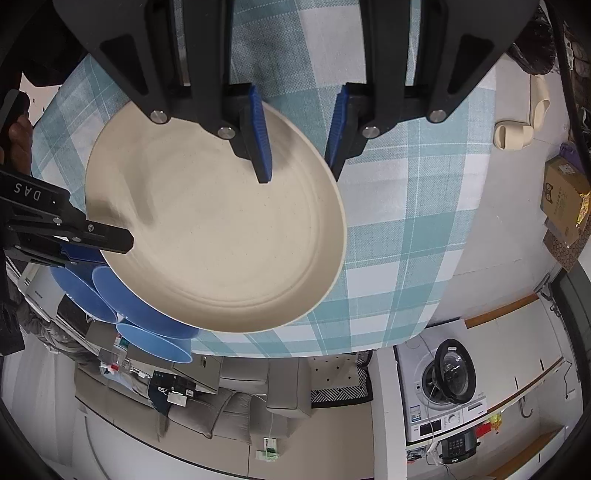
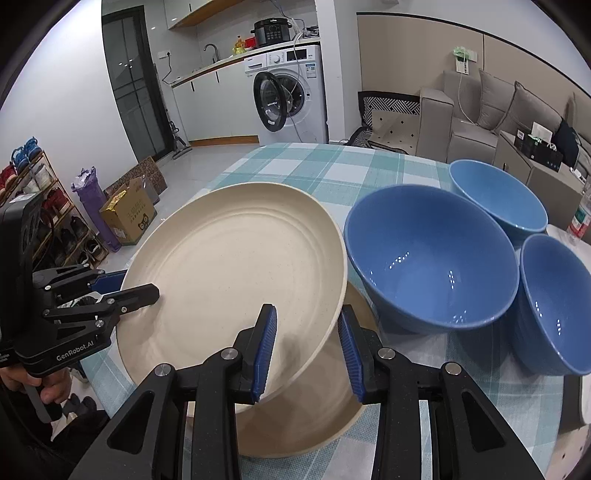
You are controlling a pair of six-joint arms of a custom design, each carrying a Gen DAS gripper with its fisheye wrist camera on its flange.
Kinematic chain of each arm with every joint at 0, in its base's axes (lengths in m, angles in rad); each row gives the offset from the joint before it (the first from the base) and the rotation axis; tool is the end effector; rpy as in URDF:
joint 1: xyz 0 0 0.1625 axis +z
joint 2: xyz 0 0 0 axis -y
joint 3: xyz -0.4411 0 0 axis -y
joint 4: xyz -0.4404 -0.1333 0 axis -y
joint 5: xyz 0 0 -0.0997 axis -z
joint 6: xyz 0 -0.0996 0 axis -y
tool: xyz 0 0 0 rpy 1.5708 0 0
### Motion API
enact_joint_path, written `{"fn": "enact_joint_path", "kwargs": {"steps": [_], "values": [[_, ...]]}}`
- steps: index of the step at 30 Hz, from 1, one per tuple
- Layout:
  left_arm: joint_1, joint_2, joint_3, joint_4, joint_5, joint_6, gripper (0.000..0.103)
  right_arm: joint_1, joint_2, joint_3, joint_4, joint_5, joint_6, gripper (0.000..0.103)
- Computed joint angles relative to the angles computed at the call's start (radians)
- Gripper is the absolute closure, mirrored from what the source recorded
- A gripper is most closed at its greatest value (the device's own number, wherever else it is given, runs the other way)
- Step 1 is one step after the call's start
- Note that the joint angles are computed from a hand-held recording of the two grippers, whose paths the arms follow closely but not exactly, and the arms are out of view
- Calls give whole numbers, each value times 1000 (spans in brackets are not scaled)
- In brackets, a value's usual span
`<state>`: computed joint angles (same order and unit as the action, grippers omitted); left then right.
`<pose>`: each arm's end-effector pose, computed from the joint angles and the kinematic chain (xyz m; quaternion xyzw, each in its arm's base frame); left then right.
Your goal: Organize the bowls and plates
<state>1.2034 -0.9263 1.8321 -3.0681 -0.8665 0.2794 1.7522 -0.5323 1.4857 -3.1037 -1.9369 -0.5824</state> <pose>-0.0531 -0.6887 0.1611 0.1900 0.8833 -0.2878 0.3176 0.2348 -0.7391 0.0040 0.3029 -0.8938 0.2406 0.2269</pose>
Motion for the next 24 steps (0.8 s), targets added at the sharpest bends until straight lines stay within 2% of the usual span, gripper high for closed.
{"fn": "enact_joint_path", "kwargs": {"steps": [12,24], "values": [[-5,-7,31,17,1,-14,76,-15,-16,56,-17,-18,-6,67],[-8,20,17,63,16,-3,76,-28,-7,76,-50,-75,-12,67]]}}
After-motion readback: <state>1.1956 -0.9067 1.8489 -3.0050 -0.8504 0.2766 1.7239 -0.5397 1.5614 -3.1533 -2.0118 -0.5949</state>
